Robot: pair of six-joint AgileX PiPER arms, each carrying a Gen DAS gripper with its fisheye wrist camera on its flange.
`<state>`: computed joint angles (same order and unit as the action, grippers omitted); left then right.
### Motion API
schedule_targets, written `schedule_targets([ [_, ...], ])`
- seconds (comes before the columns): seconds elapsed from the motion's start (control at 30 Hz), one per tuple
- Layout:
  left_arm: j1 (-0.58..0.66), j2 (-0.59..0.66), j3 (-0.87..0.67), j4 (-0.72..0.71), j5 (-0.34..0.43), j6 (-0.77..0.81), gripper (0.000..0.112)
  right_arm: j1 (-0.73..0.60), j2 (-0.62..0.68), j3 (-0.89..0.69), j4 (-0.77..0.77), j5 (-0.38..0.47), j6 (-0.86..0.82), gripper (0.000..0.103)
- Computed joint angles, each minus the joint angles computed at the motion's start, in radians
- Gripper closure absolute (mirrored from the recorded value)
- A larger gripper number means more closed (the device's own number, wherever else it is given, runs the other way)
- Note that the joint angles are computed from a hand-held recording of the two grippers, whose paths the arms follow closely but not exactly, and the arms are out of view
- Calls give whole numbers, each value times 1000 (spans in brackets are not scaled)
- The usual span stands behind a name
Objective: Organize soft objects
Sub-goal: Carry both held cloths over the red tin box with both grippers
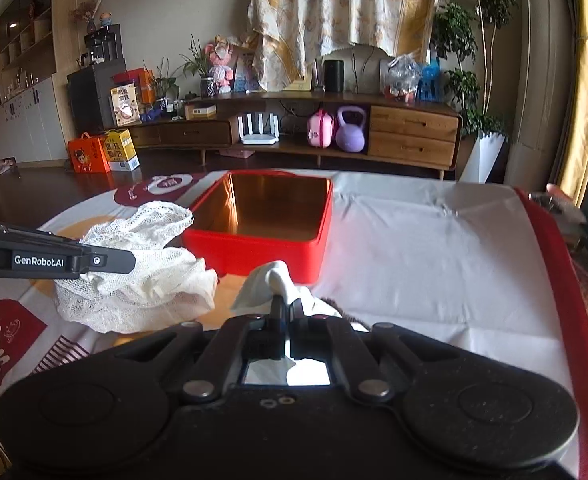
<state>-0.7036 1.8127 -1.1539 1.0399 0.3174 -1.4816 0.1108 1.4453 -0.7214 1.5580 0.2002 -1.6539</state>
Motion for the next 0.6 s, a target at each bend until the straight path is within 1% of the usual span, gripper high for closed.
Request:
schedule_targets([
  [0.07,5,-13,-10,-38,7,50,102,-12,-10,-32,-166,23,165,102],
  [0.17,19,-29,-26,-103,8,131,102,-26,-16,-86,-336,50,332,102],
  [0.23,29,-38,-43,-151,17,191,102,-33,-20,-124,-423,77,421,102],
  [0.33,49,-47,-72,-242,23,299,102,-35,-15,-183,-531,106,531,102],
  [0.47,74,-39,-144,-374,53,458,102,-35,14,-272,-619,140,627,102],
  [0.53,89,-33,-184,-426,60,526,102,-29,29,-314,-656,147,661,102],
  [0.6,97,-15,-239,-455,85,583,102,-17,50,-358,-698,145,701,102],
])
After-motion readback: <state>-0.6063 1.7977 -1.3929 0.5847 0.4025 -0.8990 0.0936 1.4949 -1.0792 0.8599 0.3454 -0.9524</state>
